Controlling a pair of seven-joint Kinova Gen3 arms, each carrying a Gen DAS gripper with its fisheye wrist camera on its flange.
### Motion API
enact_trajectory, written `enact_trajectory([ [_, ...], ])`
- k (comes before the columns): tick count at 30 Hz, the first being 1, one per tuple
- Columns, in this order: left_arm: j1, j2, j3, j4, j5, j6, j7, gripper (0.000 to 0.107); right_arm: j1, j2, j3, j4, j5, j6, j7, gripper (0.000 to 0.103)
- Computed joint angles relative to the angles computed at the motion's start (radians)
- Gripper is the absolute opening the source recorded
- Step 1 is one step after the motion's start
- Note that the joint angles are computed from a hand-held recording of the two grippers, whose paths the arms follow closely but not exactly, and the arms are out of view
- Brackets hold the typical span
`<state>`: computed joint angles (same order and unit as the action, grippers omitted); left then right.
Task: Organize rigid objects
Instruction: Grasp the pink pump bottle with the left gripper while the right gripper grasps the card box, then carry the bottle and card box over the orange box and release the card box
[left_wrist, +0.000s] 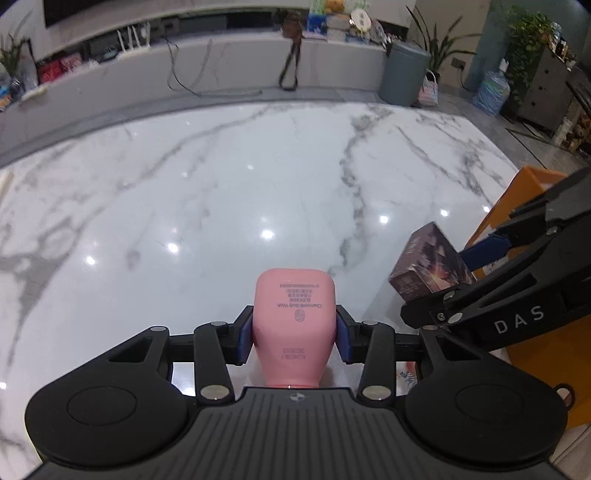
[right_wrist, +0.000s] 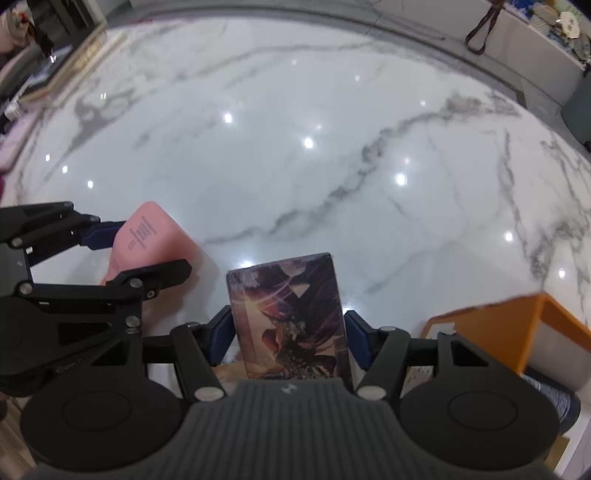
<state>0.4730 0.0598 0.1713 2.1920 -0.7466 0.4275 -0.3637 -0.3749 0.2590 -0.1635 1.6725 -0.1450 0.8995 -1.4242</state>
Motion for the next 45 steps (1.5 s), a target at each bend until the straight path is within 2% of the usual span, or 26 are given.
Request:
enact_trajectory([
  [3,0.017,-0.05,0.024,0.009,-0.043,0.039,0.086,0.049,0.017,-0.058,-0.006,0.036,-0.036,-0.025,0.019,0.062],
  [7,0.025,-0.104,0.106,-0.007,-0.062,0.134,0.159,0.049,0.041,-0.139,-0.004,0.059,-0.088,-0.02,0.058,0.061],
  [11,0.041,-0.143,0.187,-0.057,-0.05,0.23,0.166,0.049,0.061,-0.23,0.016,0.063,-0.12,0.022,0.089,0.061],
  [14,0.054,-0.158,0.222,-0.116,-0.012,0.273,0.14,0.049,0.074,-0.295,0.035,0.046,-0.077,0.095,0.056,0.062],
  [20,0.094,-0.117,0.273,-0.244,-0.02,0.282,0.108,0.049,0.164,-0.416,0.122,0.073,-0.049,0.191,0.107,0.062],
  [25,0.175,-0.001,0.259,-0.337,-0.088,0.254,0.134,0.049,0.272,-0.435,0.218,0.109,-0.035,0.229,0.154,0.062],
  [31,0.235,0.146,0.196,-0.431,-0.079,0.183,0.084,0.049,0.391,-0.372,0.286,0.145,-0.04,0.192,0.214,0.062],
  [35,0.247,0.244,0.163,-0.515,-0.019,0.183,0.002,0.049,0.447,-0.292,0.282,0.149,-0.057,0.145,0.198,0.062],
  [40,0.257,0.332,0.124,-0.587,0.05,0.174,-0.091,0.049,0.465,-0.208,0.244,0.151,-0.059,0.072,0.175,0.062],
  [43,0.275,0.379,0.092,-0.634,0.075,0.194,-0.143,0.049,0.441,-0.177,0.228,0.165,-0.004,-0.003,0.119,0.062],
  [45,0.287,0.396,0.071,-0.65,0.091,0.19,-0.17,0.049,0.432,-0.185,0.201,0.191,0.03,-0.07,0.126,0.062],
])
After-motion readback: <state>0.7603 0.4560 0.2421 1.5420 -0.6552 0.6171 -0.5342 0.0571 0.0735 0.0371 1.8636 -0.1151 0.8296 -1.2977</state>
